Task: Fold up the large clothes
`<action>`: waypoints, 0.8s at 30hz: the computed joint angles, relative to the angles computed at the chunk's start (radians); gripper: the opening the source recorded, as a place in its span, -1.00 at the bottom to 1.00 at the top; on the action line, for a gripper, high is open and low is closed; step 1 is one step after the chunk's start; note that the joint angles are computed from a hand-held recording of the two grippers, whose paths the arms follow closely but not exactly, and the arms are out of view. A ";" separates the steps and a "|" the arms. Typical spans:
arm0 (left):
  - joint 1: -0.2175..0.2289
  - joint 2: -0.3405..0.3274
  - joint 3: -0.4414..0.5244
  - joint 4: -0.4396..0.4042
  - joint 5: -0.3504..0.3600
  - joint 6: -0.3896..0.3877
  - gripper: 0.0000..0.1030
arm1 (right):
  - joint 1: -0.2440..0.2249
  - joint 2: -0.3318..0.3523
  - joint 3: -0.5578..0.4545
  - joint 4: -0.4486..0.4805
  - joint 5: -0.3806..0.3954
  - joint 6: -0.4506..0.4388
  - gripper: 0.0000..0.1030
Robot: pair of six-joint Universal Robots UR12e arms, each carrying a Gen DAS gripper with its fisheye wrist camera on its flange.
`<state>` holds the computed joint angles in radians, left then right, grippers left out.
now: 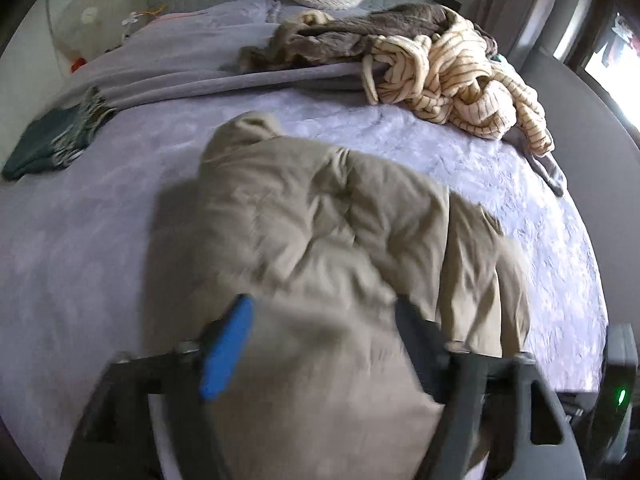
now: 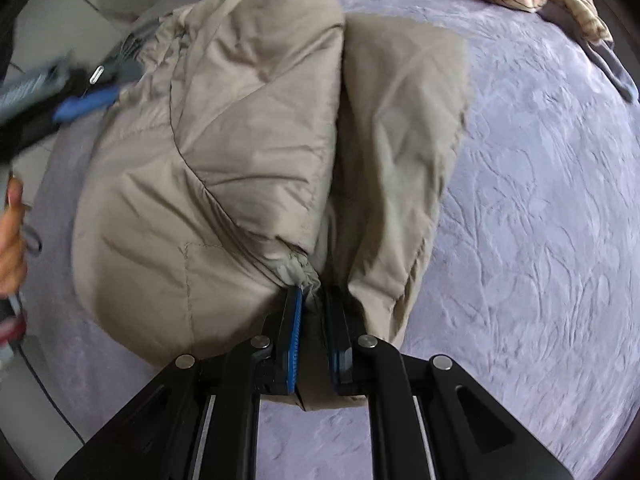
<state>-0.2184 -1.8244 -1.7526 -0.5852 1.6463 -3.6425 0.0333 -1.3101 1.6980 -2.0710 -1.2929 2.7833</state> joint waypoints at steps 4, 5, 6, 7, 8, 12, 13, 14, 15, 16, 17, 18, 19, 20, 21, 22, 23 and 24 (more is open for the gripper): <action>-0.004 0.048 -0.043 -0.043 -0.007 -0.032 0.49 | -0.008 -0.022 0.003 0.020 -0.005 -0.007 -0.71; -0.003 0.058 -0.054 -0.053 -0.014 -0.045 0.49 | -0.010 -0.021 -0.001 0.028 -0.007 -0.005 -0.71; -0.003 0.068 -0.065 -0.061 -0.021 -0.059 0.49 | -0.012 -0.024 0.001 0.034 -0.010 -0.003 -0.71; -0.002 0.075 -0.073 -0.072 -0.028 -0.066 0.49 | -0.014 -0.025 0.004 0.037 -0.013 0.003 -0.71; -0.002 0.082 -0.079 -0.086 -0.037 -0.073 0.49 | -0.016 -0.027 0.005 0.046 -0.016 0.010 -0.71; -0.007 0.104 -0.104 -0.110 -0.036 -0.099 0.49 | -0.022 -0.044 0.010 0.081 -0.026 0.031 -0.71; -0.010 0.109 -0.108 -0.121 -0.031 -0.103 0.49 | -0.021 -0.044 0.009 0.088 -0.032 0.033 -0.71; -0.012 0.114 -0.112 -0.127 -0.031 -0.105 0.49 | -0.021 -0.051 0.012 0.099 -0.037 0.030 -0.70; -0.012 0.119 -0.116 -0.129 -0.034 -0.105 0.49 | -0.021 -0.053 0.011 0.109 -0.044 0.031 -0.69; -0.014 0.127 -0.123 -0.130 -0.034 -0.108 0.49 | -0.018 -0.051 0.008 0.114 -0.048 0.038 -0.67; -0.015 0.132 -0.126 -0.134 -0.033 -0.110 0.66 | -0.018 -0.055 0.012 0.115 -0.050 0.043 -0.67; -0.015 0.137 -0.128 -0.140 -0.033 -0.114 0.99 | -0.018 -0.057 0.013 0.116 -0.049 0.047 -0.66; -0.016 0.144 -0.133 -0.138 -0.026 -0.123 1.00 | -0.020 -0.063 0.015 0.116 -0.048 0.052 -0.65; -0.017 0.152 -0.138 -0.132 -0.020 -0.130 1.00 | -0.020 -0.067 0.015 0.117 -0.048 0.055 -0.64; -0.016 0.160 -0.143 -0.134 -0.026 -0.132 1.00 | -0.021 -0.073 0.017 0.116 -0.047 0.056 -0.62; -0.013 0.165 -0.143 -0.140 -0.031 -0.132 1.00 | -0.022 -0.080 0.019 0.115 -0.046 0.059 -0.60; -0.012 0.171 -0.146 -0.145 -0.034 -0.137 1.00 | -0.023 -0.085 0.020 0.115 -0.044 0.061 -0.59; -0.011 0.177 -0.147 -0.153 -0.035 -0.141 1.00 | -0.025 -0.091 0.020 0.118 -0.042 0.062 -0.54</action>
<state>-0.2296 -1.6473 -1.8999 -0.7382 1.6117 -3.7834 0.0081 -1.4015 1.7184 -1.9533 -1.3348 2.8458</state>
